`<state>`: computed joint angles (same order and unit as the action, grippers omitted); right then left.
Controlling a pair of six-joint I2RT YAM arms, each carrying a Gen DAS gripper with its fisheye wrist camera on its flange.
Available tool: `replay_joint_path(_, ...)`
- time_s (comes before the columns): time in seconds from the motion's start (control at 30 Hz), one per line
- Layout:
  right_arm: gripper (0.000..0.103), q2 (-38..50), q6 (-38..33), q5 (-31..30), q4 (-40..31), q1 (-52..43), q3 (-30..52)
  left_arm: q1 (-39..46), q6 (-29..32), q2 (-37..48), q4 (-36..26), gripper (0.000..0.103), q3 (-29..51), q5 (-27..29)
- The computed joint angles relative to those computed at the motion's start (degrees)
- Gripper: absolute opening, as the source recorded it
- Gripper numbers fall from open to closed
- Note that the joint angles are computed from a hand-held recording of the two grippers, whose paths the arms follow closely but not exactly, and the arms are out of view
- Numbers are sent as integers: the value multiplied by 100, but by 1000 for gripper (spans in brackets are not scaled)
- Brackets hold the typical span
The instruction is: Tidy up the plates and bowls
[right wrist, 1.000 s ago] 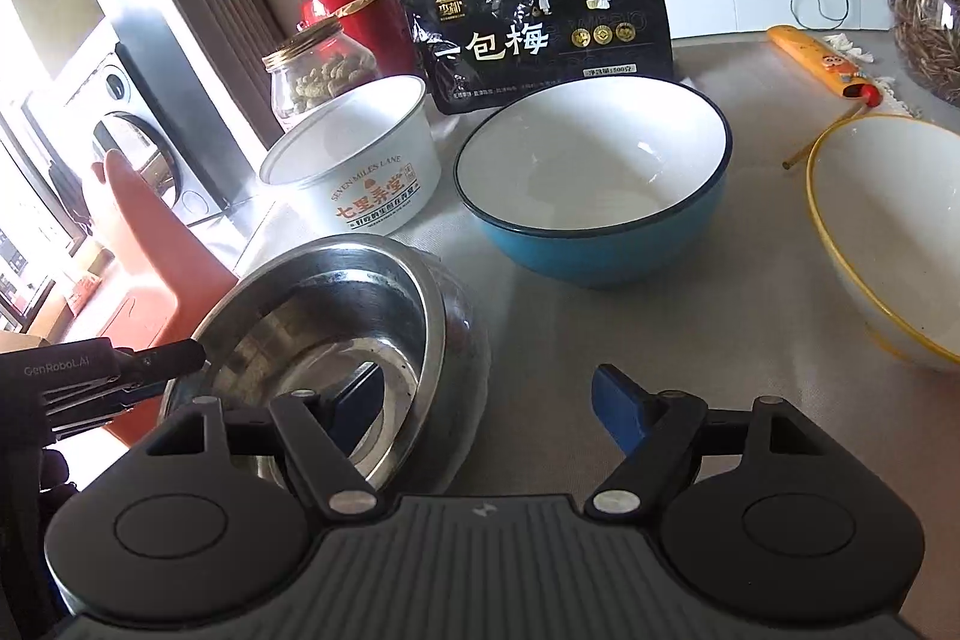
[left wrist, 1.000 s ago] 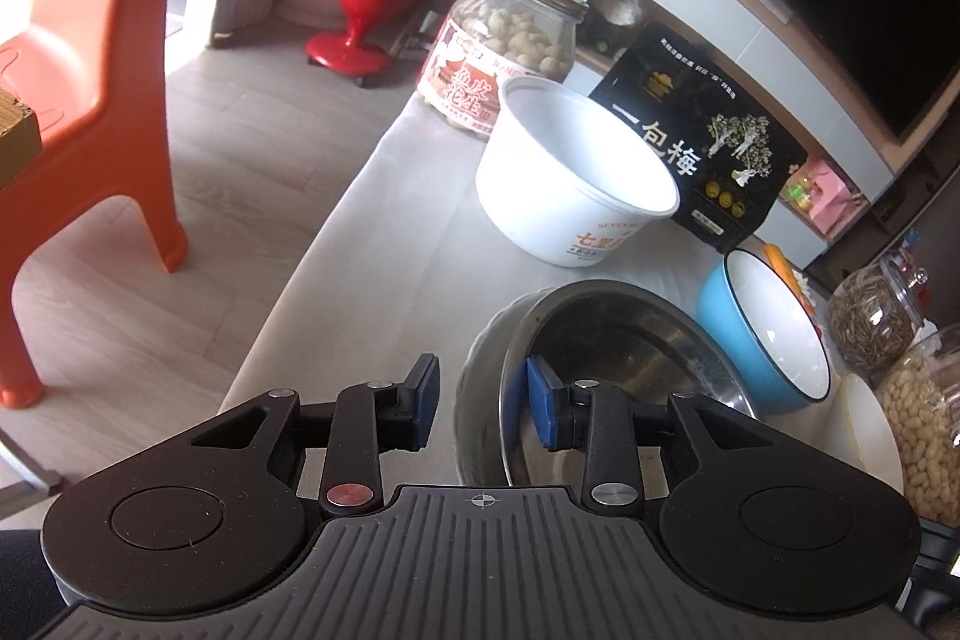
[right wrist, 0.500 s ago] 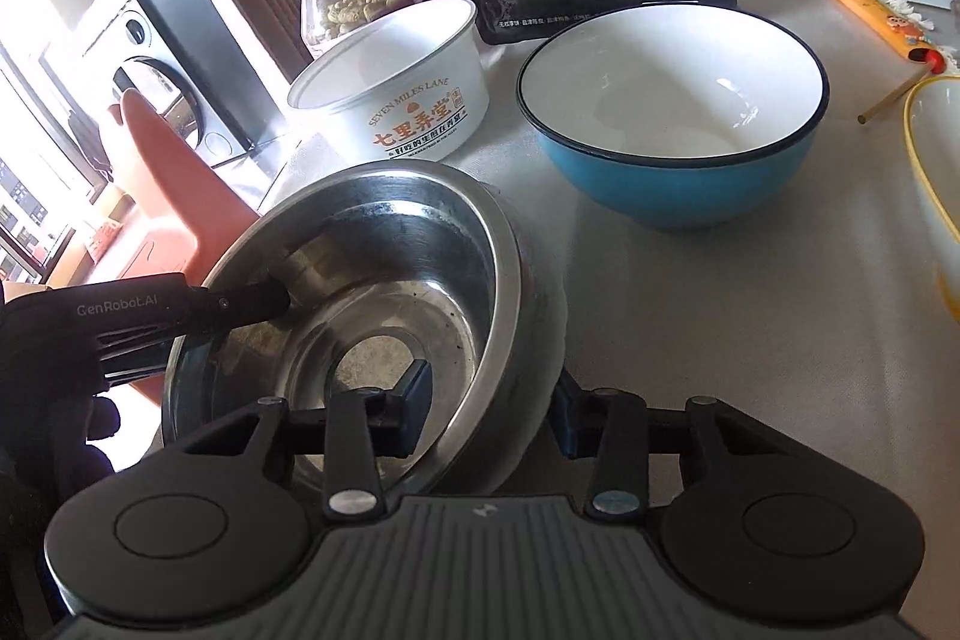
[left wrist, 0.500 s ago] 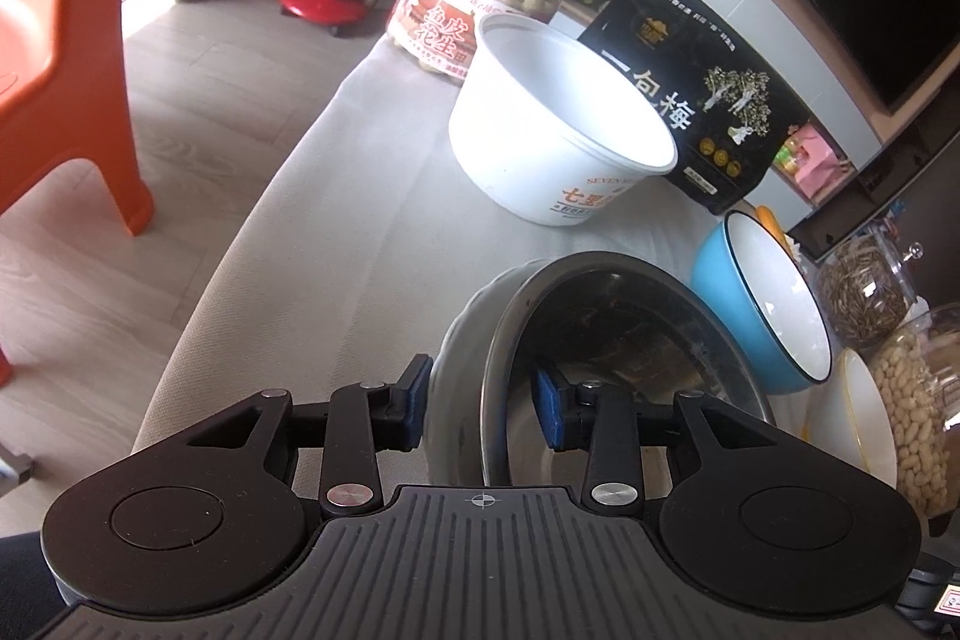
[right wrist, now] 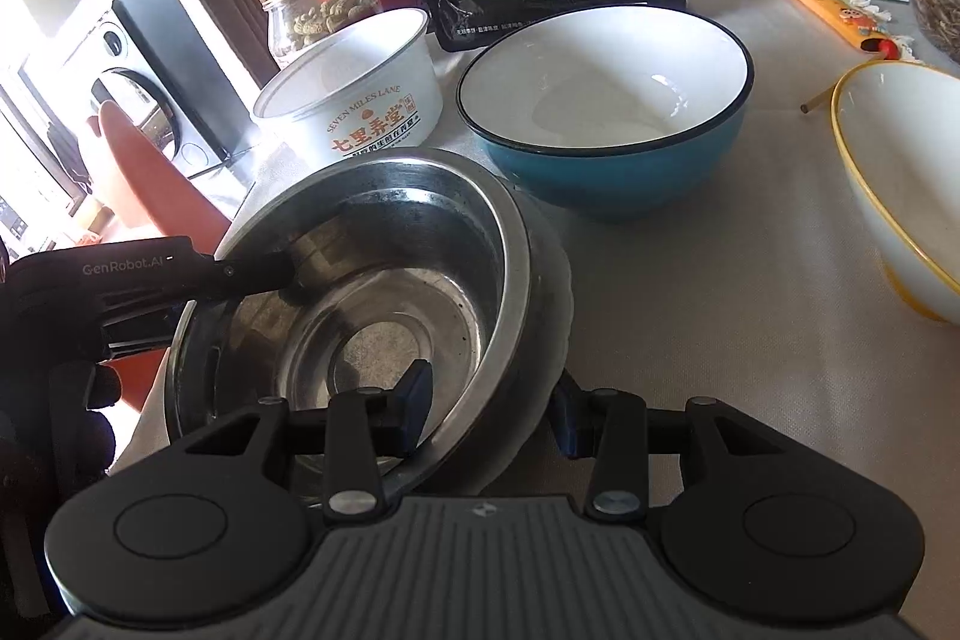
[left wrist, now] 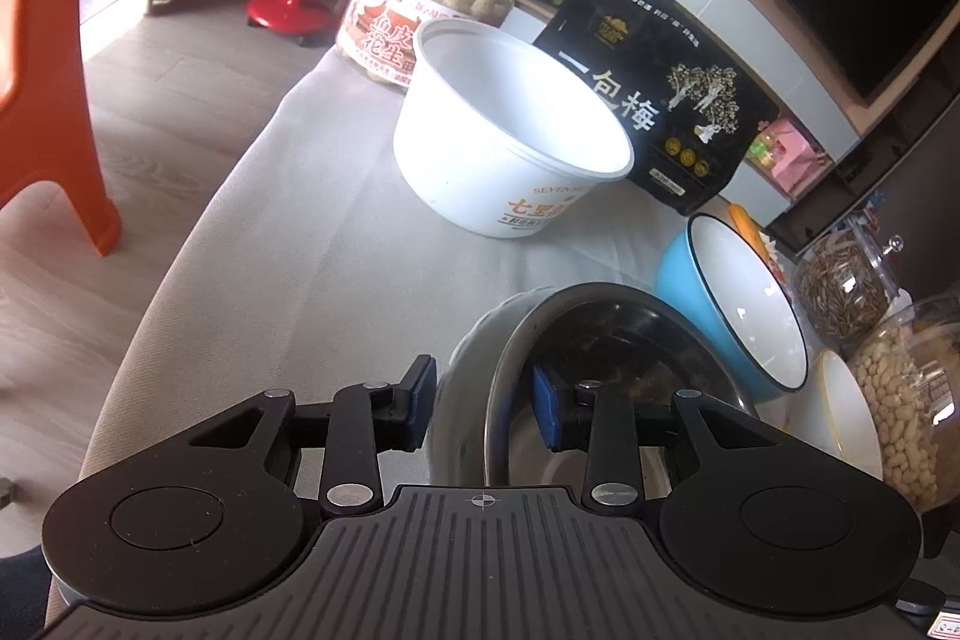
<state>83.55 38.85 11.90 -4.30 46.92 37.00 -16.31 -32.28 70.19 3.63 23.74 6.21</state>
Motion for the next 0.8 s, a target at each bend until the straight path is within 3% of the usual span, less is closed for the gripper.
replay_joint_path(0.13, 42, -1303, -346, 665, -351, 189, -506, -839, 15, -883, -658, 37, 245, -1516)
replay_joint_path(0.2, 47, -2340, -618, 1060, -826, 144, -768, -1231, -44, -1083, -686, 37, 450, -1755)
replay_joint_path(0.27, 54, -3285, -860, 1501, -1430, -134, -909, -1468, -163, -925, -379, 37, 651, -1280)
replay_joint_path(0.37, 67, -4096, -1310, 1607, -2023, -1168, -983, -1885, -394, 202, 88, 37, 1318, -159)
replay_joint_path(0.47, 67, -4381, -1883, 854, -2238, -2885, -1033, -2596, -605, 1623, 193, 37, 2270, -76)
replay_joint_path(0.6, 67, -3947, -2525, -550, -1788, -4522, -1082, -3185, -821, 2807, 3, 37, 3239, -684)
replay_joint_path(0.8, 67, -2552, -2750, -1277, -1043, -5164, -870, -3429, -882, 3716, -357, 37, 4070, -1104)
